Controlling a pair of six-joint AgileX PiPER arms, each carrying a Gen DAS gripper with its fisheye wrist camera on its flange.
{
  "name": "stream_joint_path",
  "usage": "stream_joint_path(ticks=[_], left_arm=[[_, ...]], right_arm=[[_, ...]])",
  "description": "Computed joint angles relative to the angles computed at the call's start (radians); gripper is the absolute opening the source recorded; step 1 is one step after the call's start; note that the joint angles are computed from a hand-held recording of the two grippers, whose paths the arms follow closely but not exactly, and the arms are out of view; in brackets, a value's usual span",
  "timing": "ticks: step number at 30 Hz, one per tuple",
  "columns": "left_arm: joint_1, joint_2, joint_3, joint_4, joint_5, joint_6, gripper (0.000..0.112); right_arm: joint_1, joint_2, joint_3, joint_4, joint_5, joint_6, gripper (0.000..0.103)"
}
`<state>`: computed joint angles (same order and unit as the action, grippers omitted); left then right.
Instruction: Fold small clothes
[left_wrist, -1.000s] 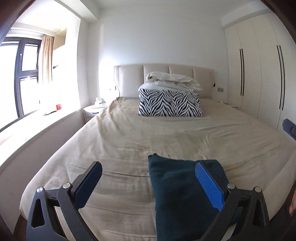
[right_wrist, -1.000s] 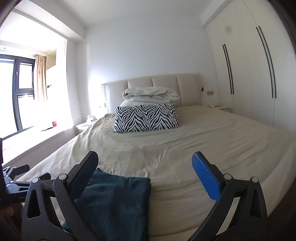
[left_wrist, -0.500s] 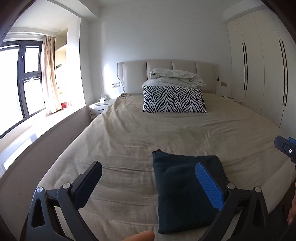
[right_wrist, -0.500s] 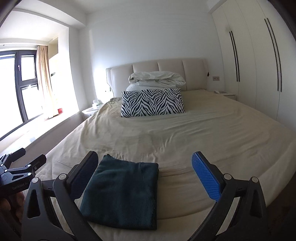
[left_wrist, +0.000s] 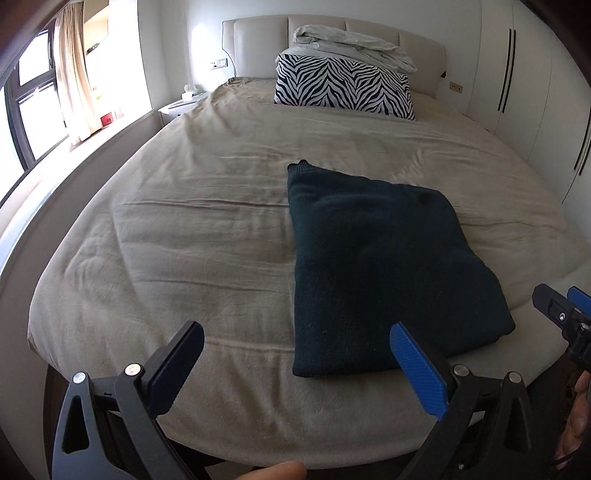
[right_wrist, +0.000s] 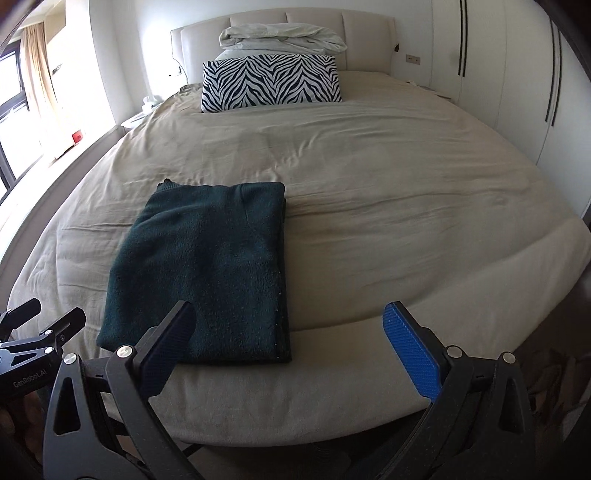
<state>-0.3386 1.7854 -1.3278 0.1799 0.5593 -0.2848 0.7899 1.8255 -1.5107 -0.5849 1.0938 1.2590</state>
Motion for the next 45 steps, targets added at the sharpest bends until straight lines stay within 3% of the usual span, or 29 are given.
stream_joint_path(ticks=[16,45], left_arm=[[0.027,0.017,0.0,-0.069,0.025,0.05,0.103],[0.028,0.016,0.0,-0.033,0.024,0.015,0.103]], right_arm=[[-0.014,0.019,0.004,0.077,0.001,-0.059,0.103],[-0.016,0.04,-0.017,0.095,0.014,-0.063,0.103]])
